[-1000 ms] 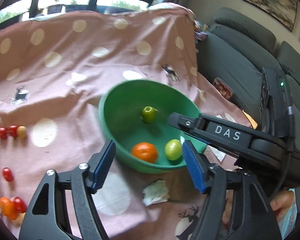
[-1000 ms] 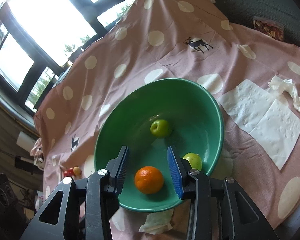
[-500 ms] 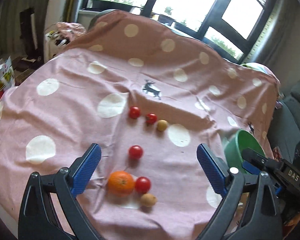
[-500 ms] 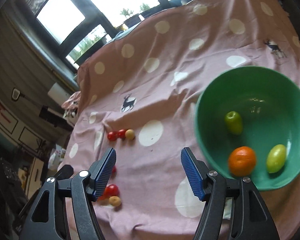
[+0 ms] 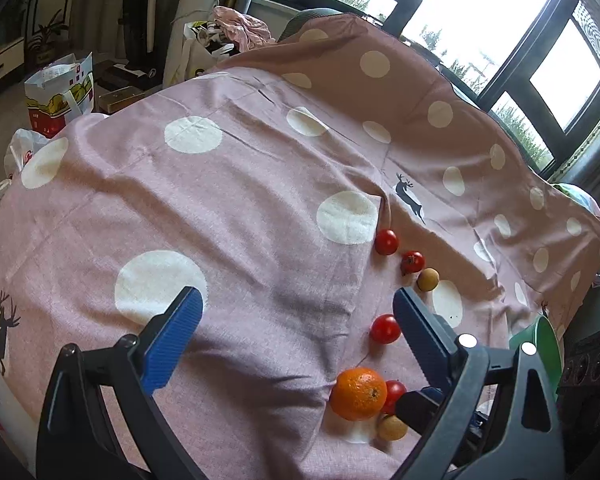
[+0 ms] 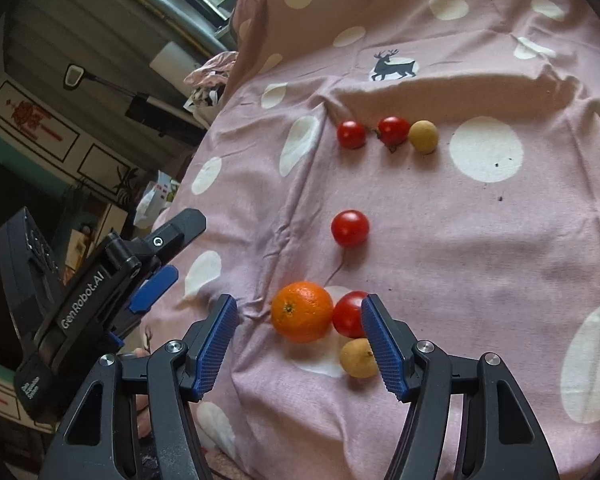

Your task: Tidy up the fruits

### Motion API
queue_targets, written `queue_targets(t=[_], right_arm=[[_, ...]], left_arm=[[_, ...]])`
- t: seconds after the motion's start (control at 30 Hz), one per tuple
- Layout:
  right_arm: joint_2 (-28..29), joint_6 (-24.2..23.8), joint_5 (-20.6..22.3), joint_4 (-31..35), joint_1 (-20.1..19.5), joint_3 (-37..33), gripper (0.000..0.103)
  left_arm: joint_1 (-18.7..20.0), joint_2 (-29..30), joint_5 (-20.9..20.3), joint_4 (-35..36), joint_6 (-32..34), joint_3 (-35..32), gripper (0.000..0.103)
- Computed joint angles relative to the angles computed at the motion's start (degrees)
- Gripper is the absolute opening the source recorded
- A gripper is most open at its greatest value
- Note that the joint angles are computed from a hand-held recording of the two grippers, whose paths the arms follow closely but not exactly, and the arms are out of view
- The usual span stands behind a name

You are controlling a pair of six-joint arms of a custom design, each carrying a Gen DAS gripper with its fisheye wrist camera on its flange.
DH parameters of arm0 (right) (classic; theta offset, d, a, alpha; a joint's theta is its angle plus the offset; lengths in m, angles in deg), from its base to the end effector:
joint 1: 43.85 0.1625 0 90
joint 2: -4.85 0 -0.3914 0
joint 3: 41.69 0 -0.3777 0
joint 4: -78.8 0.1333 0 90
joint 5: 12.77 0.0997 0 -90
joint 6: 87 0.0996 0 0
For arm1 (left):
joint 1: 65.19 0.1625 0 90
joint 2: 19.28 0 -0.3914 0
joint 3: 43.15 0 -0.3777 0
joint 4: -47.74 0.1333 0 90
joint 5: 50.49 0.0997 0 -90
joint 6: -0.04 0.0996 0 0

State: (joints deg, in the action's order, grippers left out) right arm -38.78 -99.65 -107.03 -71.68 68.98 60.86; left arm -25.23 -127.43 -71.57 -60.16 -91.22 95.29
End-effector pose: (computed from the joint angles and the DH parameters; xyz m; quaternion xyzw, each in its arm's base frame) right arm 0.3413 -0.4863 0.0125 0.3040 -0.9519 0.0168 0.0358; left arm -0.0800 -0.3622 0.2875 -0.2314 0.7887 -0.5013 0.2703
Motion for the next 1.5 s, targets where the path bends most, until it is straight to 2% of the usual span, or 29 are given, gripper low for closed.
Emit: queue_targets(t=[0.17, 0.3, 0.53, 0.83, 1.0, 1.17, 1.33, 1.5], right_arm=[[1.3, -2.9, -5.1, -2.0, 2.0, 0.5, 0.048], [1.4, -5.7, -5.6, -2.2, 2.7, 0.9, 0.047], [4.6, -4.5, -10.6, -1.3, 3.9, -1.0, 0.047], [3.5, -4.5, -11.2, -4.3, 3.9, 0.5, 0.045], [0.1, -3.5, -10.5, -6.4, 2.3, 1.6, 0.045], [-0.8, -2.4, -16.1, -7.7, 1.2, 1.2, 0.045], [0.1, -0.7, -19.2, -1.7, -0.2, -1.2, 0.045], [0.2, -0.8, -19.4, -1.2, -0.5, -1.3, 0.045]], left_arm=[[0.2, -0.9, -0.1, 0.1, -0.3, 0.4, 0.096], [0.4, -1.7, -0.8, -3.2, 1.8, 1.2, 0.096], [0.4, -1.5, -1.2, -3.6, 2.7, 1.1, 0.096], [-0.1, -1.0, -1.2, -4.8, 3.7, 1.3, 0.095], [-0.8, 1.1, -1.6, -10.5, 8.5, 1.8, 0.095], [-0.6, 5.9, -4.4, -24.4, 19.2, 2.6, 0.094], [-0.8, 10.0, -4.6, -25.0, 20.9, 1.2, 0.093], [-0.2, 12.1, -6.1, -29.0, 24.4, 1.2, 0.092]])
